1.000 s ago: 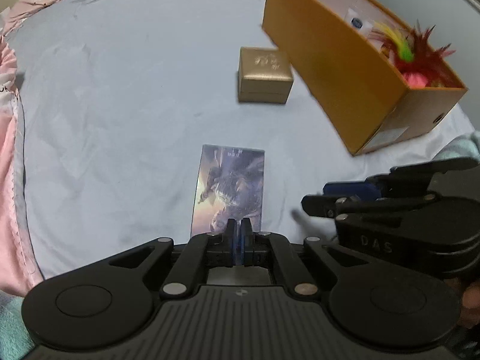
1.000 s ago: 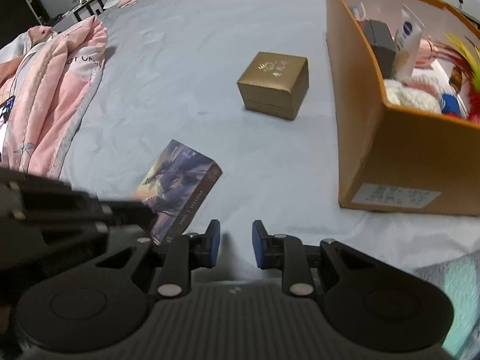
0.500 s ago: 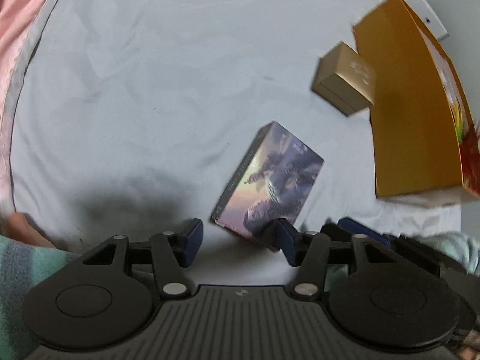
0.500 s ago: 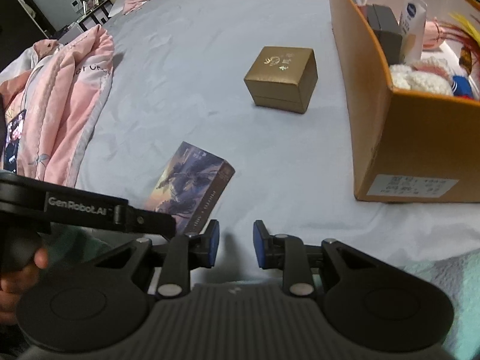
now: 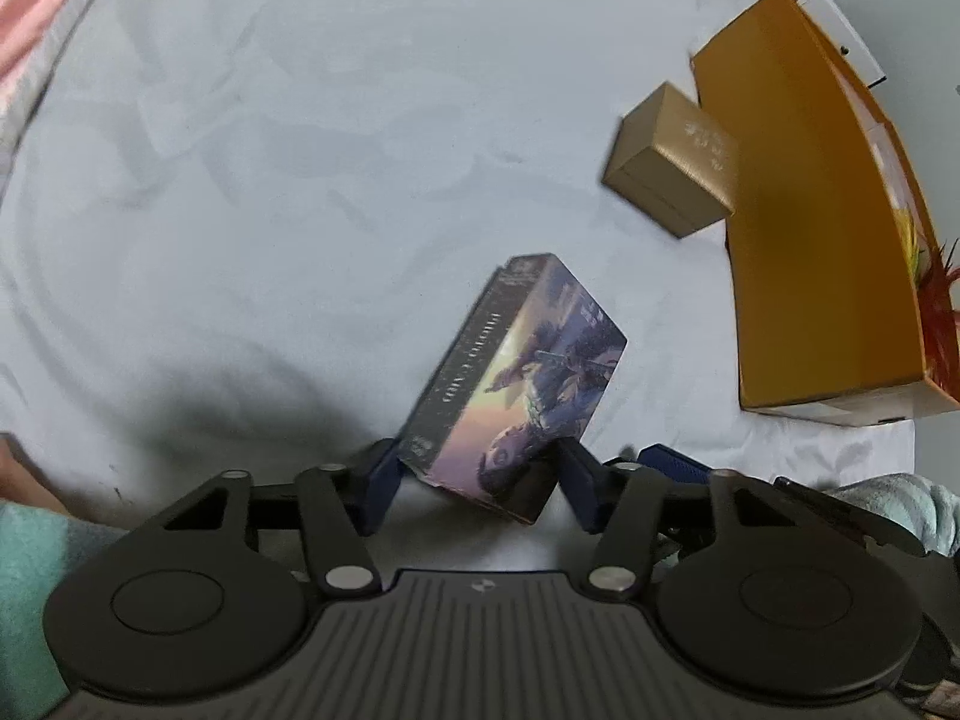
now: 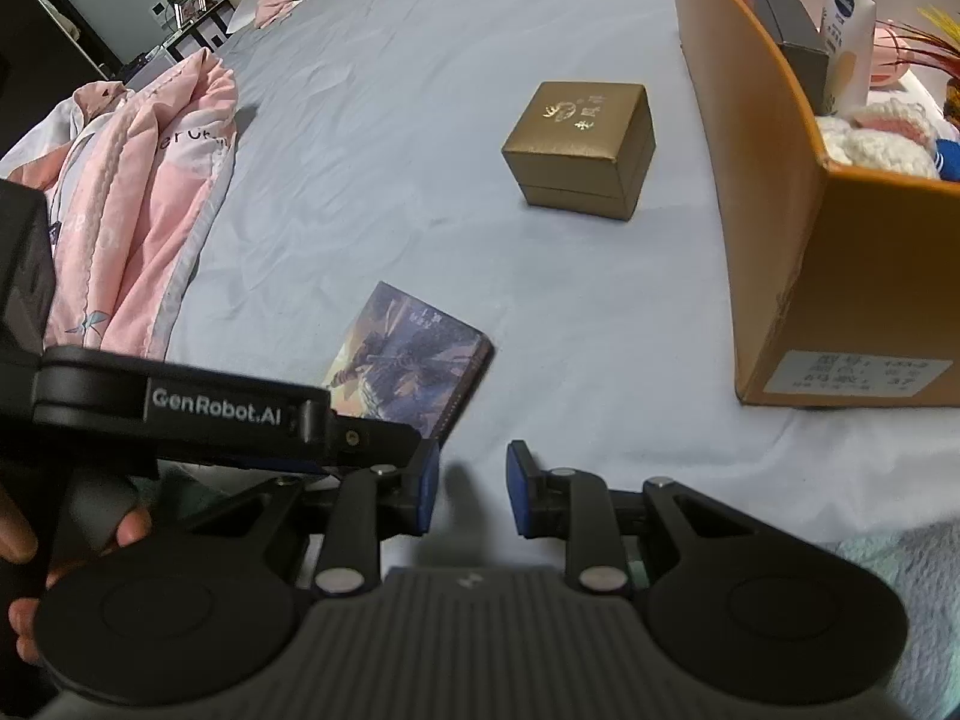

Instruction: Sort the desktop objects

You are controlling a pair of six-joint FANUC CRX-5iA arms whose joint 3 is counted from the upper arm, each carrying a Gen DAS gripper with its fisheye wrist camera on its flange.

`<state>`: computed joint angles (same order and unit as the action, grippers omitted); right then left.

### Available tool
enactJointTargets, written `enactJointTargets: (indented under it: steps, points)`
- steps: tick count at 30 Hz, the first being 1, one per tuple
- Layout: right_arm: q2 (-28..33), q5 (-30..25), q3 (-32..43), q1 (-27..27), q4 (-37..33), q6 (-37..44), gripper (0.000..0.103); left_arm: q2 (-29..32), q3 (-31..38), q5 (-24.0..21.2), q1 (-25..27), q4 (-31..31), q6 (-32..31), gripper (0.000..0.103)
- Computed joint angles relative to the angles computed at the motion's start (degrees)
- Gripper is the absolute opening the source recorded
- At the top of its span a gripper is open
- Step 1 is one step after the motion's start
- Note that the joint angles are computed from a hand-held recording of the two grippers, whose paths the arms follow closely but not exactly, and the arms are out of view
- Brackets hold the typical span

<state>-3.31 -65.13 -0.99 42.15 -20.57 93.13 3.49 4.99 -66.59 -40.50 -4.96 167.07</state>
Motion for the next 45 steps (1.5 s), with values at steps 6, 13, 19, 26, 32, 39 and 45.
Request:
enactJointTargets:
  steps: [6,13,19,26,32,39,45]
  points:
    - [-0.8,1.16,-0.94,1.43,2.3,-1.56,0.027,-1.11,3.22,-2.09,-3.63,-7.18,1.14,0.035]
    - [-2.28,2.28,-1.26,2.18,4.1,-1.82,0.027,0.7,11.94,-10.56,-7.3,-14.55,-5.32,0.027]
    - [-0.97,0.84,1.88,0.67,-0.78,0.57,0.027,4.28,18.3,-17.9,-7.23,-13.33,-15.65,0.026]
    - [0.83,0.44,1.96,1.76,0.53,-0.81,0.027,3.25,14.9,-11.5,-5.71,-13.26,-14.73,0.028]
    - [0.87,1.97,1.35,2.23,3.11,-1.71,0.027,4.44,13.85,-10.36,-5.17,-13.13,-12.78,0.029]
    - [0.46,3.35,2.27,3.23,6.33,3.05,0.027,3.8,14.76,-12.06,-3.78,-13.08,-13.49,0.026]
    - [4.49,0.98,10.47,3.35,9.34,18.25,0.049,4.68,17.03,-13.76,-0.46,-10.49,-20.51,0.026]
